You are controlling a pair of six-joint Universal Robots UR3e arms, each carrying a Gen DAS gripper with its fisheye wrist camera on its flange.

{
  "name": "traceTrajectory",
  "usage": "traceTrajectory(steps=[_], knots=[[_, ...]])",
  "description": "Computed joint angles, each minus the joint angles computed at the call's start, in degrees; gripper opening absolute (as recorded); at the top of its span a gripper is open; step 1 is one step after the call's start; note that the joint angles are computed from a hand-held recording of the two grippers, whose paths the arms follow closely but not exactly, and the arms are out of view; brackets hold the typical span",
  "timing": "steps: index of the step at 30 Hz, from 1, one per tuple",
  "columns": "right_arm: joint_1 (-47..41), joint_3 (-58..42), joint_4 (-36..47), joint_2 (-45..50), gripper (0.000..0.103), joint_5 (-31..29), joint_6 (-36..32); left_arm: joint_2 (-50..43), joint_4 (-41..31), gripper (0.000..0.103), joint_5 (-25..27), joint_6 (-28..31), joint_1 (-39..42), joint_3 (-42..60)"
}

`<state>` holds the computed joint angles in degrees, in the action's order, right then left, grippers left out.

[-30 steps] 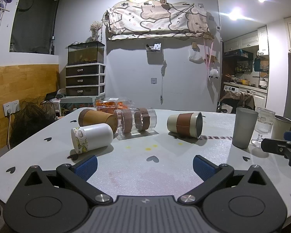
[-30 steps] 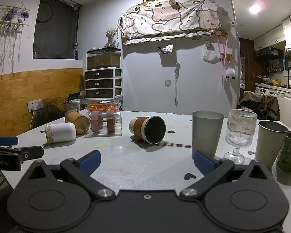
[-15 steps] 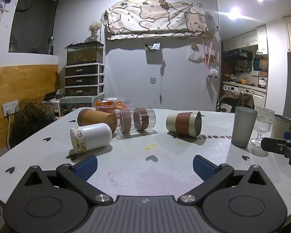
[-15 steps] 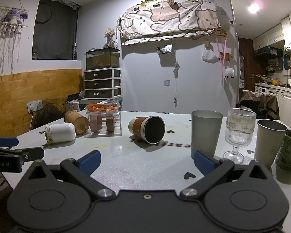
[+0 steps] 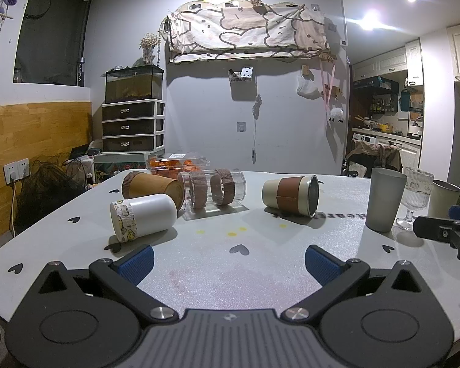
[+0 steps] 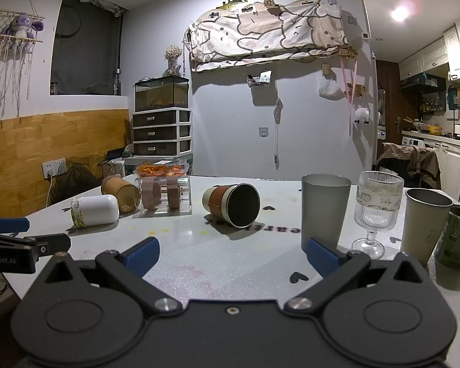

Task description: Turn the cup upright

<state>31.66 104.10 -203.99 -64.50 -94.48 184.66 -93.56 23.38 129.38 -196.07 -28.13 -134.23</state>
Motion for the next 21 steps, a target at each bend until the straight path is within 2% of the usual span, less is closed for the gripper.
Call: traceTrajectory(steps=[12,15,21], knots=[[0.08,-0.19,-0.68,0.64,0.103,-0.22,0.19,-0.66,-0.25,0.103,0.46,-0.39,-0.19,0.83],[1.17,0.25,-0.72,-0.42,0.103,-1.60,0.32,-1.91,-0.94,0.103,1.26,-0.73,-0.70,3.13],[1.75,2.68,-3.94,-1.32,0.103,-3.24,-0.11,-3.93,-4.29,0.103,-0.29,-3.11,0.62,9.53]])
